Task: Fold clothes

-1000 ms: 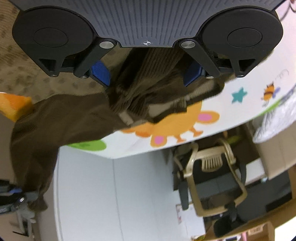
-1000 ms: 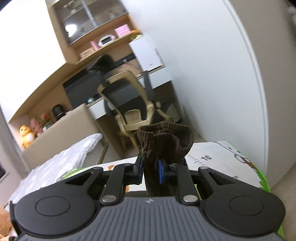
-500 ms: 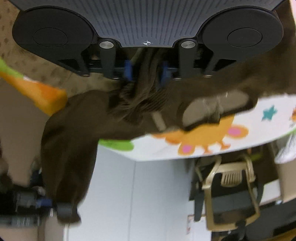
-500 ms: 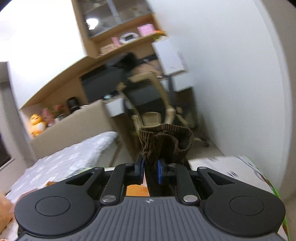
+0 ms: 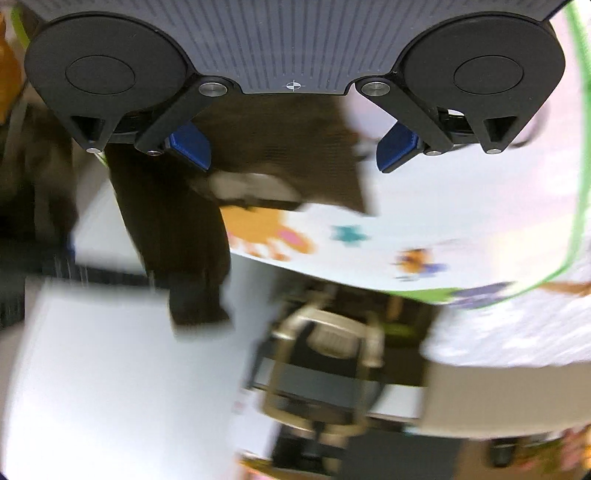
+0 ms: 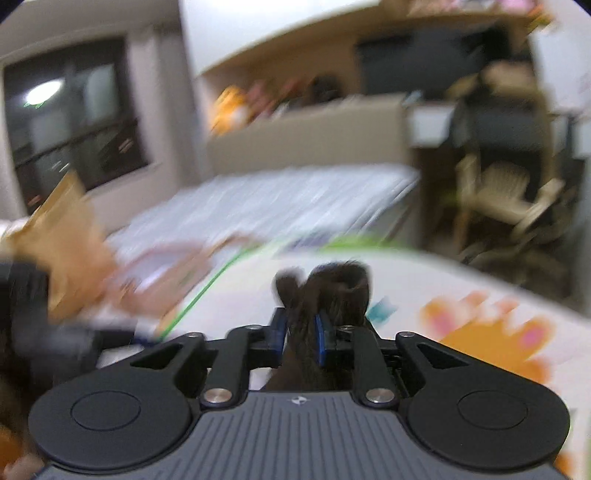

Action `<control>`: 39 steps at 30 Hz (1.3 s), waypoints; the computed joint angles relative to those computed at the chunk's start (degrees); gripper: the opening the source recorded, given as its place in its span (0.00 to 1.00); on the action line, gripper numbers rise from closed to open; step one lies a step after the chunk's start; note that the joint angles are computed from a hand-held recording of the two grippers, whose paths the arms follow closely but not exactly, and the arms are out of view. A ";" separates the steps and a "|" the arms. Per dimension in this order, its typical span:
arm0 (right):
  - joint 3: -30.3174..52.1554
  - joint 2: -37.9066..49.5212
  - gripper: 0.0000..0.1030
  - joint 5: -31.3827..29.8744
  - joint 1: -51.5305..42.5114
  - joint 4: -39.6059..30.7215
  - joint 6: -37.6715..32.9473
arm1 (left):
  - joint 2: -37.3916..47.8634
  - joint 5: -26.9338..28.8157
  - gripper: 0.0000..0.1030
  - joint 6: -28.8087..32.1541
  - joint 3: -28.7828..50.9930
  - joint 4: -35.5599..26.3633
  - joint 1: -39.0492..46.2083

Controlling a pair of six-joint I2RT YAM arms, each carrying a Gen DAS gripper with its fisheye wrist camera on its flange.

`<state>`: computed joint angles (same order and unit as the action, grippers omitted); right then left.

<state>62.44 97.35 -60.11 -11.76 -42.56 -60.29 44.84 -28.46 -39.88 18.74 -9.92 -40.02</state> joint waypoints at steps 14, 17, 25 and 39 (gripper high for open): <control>7.61 6.06 0.64 1.15 -21.37 5.68 3.02 | 12.44 8.42 0.96 3.09 1.36 15.02 4.52; 8.19 9.99 0.64 4.70 -24.32 7.79 3.84 | 22.26 4.46 0.96 5.97 4.26 20.55 -0.28; 5.28 12.77 0.64 5.41 -25.91 12.98 1.95 | 35.85 0.13 0.35 9.94 9.54 20.16 -1.75; 14.40 19.07 0.63 15.49 -17.23 11.95 5.62 | 29.10 0.61 0.63 15.75 5.85 14.66 5.69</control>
<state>76.84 116.42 -44.62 -28.99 -30.60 -54.67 73.95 -27.85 -24.13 24.60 4.74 -34.33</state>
